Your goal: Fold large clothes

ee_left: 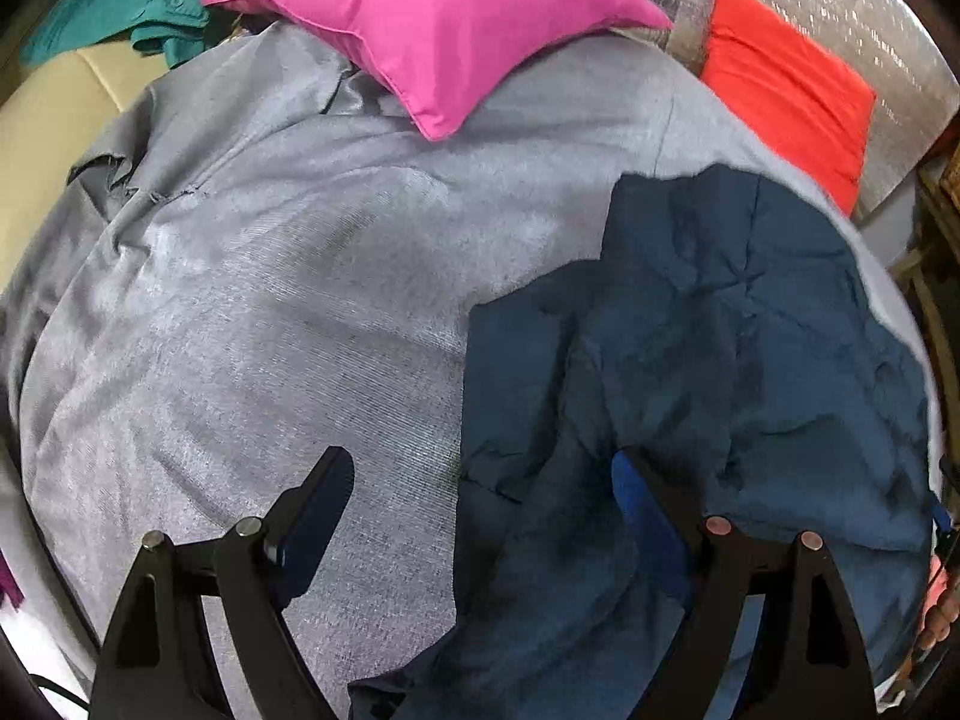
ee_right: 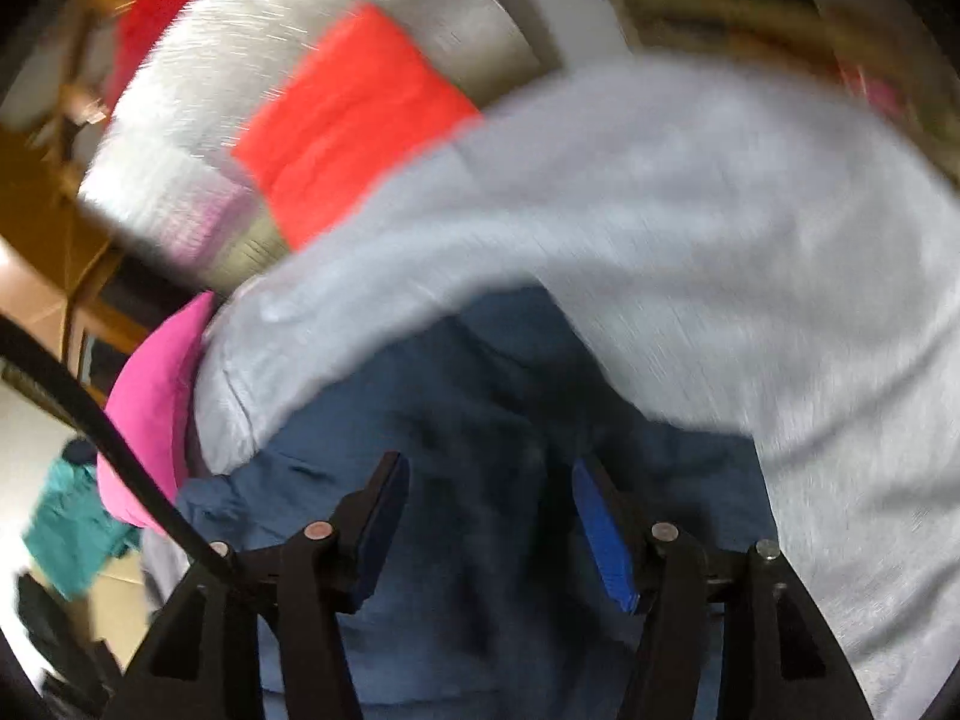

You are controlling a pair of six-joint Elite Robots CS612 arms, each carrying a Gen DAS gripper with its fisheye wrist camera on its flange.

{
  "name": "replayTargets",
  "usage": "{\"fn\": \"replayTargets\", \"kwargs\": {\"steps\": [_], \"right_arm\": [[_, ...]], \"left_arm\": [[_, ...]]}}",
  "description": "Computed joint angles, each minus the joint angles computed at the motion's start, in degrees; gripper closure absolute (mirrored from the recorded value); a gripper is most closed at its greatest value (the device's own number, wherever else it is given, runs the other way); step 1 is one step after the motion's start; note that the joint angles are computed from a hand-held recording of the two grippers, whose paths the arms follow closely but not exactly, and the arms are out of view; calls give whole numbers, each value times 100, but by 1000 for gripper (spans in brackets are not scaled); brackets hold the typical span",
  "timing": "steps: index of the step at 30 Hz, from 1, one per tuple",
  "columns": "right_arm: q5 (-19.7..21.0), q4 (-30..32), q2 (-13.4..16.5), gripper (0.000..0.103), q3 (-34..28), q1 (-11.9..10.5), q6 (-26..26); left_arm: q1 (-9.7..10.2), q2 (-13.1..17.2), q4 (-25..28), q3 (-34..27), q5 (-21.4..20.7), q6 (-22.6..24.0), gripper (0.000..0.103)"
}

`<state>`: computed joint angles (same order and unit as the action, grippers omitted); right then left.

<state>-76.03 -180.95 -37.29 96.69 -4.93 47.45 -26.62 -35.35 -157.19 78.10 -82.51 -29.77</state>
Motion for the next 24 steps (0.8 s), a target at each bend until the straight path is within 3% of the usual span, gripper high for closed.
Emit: {"fn": "replayTargets", "kwargs": {"steps": [4,6,9,11,14,15,17,18,21,24], "right_arm": [[217,-746,108,42,117,-76,203],[137,-1305,43,33,337,-147,364],[-317,-1060,-25,23,311,-190,397],[-47,-641,78,23,142,-275,327],[852,-405,371,23,-94,-417,506],[839,-439,392,23,-116,-407,374],[867,-372,404,32,-197,-365,146],[982,-275,413,57,-258,-350,-18],[704,-258,356,67,-294,-248,-235],[541,-564,300,69,-221,-214,-214]], "left_arm": [[-10,10,-69,-34,53,64,15],[11,2,-271,-21,64,57,15],[77,10,-464,-30,-135,6,15],[135,44,-488,-74,-387,-24,15],[254,155,-406,-211,-1016,-226,15],[293,203,-348,-273,-1285,-293,15],[334,278,-315,-355,-1664,-375,15],[353,312,-399,-374,-1866,-422,15],[352,322,-709,-338,-1968,-480,15],[282,281,-570,-315,-1562,-525,15]]}}
